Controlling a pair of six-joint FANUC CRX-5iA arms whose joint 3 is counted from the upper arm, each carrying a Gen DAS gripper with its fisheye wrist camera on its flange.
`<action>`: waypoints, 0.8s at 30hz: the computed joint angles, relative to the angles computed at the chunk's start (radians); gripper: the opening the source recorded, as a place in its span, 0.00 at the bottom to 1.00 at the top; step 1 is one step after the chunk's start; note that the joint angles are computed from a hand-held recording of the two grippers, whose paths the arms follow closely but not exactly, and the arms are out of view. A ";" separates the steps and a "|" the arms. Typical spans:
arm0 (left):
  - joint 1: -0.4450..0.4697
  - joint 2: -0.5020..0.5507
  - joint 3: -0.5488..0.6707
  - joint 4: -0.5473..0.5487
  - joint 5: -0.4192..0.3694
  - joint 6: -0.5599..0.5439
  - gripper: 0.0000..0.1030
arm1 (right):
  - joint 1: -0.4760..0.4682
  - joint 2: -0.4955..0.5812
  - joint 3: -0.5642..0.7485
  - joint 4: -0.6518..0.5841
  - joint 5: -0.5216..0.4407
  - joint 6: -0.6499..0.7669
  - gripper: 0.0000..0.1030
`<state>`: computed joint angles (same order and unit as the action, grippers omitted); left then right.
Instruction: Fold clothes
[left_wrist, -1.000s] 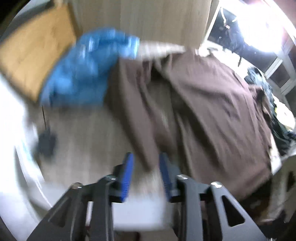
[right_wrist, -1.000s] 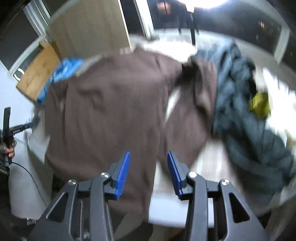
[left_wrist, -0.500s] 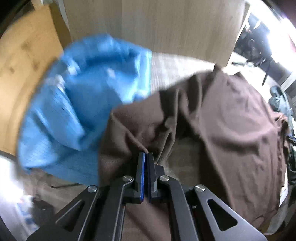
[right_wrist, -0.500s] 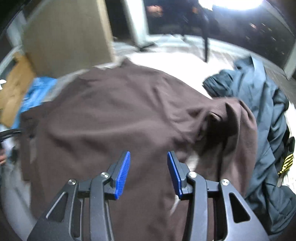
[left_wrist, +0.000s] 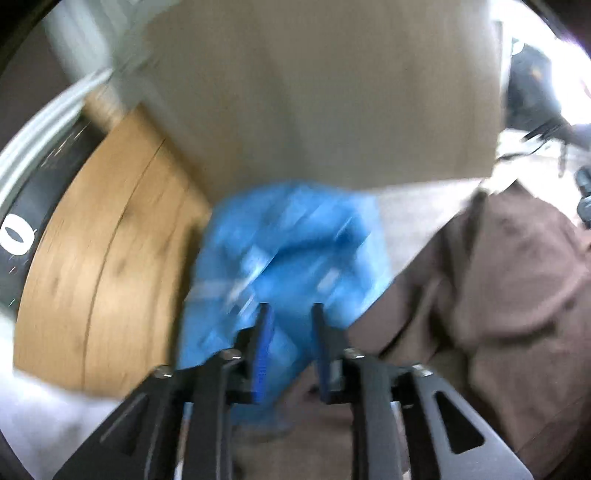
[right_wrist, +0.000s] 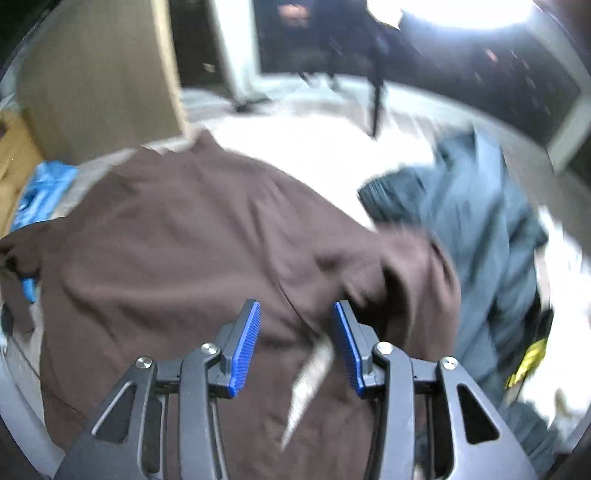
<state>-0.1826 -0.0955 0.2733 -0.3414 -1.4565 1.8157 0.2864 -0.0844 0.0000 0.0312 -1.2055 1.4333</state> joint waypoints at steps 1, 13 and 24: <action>0.029 0.029 -0.009 0.097 0.066 -0.052 0.28 | 0.004 0.016 0.027 -0.011 0.004 0.024 0.40; 0.050 0.368 -0.014 0.415 0.277 -0.219 0.29 | -0.012 0.359 0.247 -0.076 0.122 0.212 0.40; 0.009 0.454 0.084 0.357 0.229 -0.282 0.30 | -0.052 0.444 0.329 -0.210 0.085 0.363 0.38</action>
